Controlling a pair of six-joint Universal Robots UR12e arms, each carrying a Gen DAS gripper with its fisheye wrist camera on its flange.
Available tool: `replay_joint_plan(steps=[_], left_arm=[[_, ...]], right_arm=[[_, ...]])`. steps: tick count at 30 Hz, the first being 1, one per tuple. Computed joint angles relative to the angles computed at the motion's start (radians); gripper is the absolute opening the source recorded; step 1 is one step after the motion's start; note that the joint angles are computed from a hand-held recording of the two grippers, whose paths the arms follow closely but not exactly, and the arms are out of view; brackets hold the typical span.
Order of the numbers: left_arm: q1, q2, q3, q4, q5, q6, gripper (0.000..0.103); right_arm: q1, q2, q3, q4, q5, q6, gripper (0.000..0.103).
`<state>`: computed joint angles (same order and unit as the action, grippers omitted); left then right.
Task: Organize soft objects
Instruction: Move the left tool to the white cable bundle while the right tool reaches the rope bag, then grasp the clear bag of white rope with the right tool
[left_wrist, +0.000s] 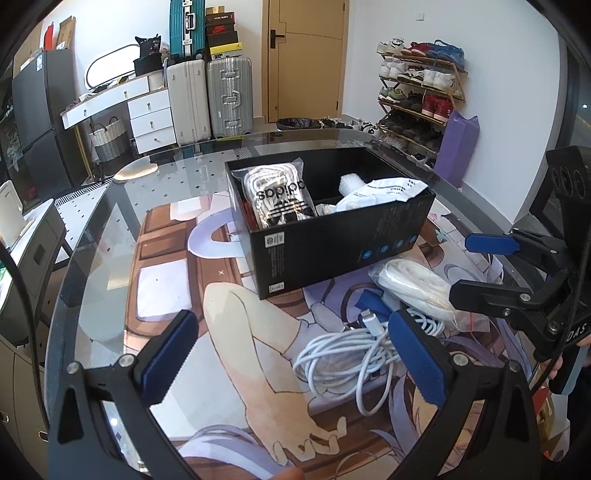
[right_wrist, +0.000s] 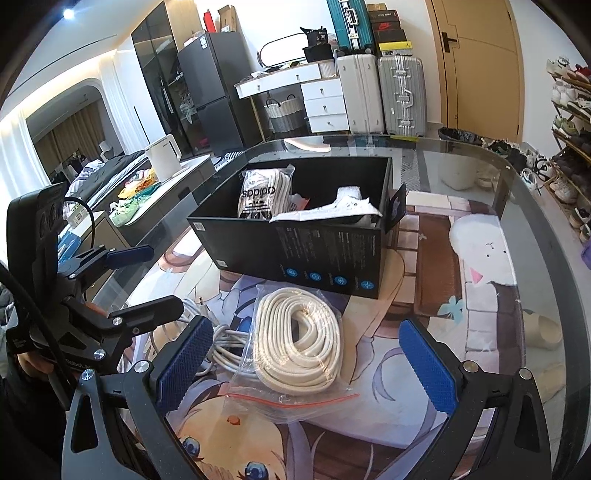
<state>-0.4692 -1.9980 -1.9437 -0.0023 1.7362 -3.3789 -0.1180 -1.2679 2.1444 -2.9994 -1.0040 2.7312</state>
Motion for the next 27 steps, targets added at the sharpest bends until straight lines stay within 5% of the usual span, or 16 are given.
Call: replay_joint_plan(steps=[17, 22, 27], left_arm=[[-0.002, -0.009, 0.004, -0.035, -0.043, 0.005, 0.103], [-0.006, -0.014, 0.013, -0.059, -0.043, 0.016, 0.103], [-0.004, -0.018, 0.016, -0.067, -0.065, 0.025, 0.103]], right_arm=[[0.011, 0.024, -0.027, 0.097, -0.034, 0.002, 0.102], [0.014, 0.032, -0.036, 0.119, -0.035, 0.001, 0.087], [0.015, 0.037, -0.038, 0.119, -0.032, -0.004, 0.083]])
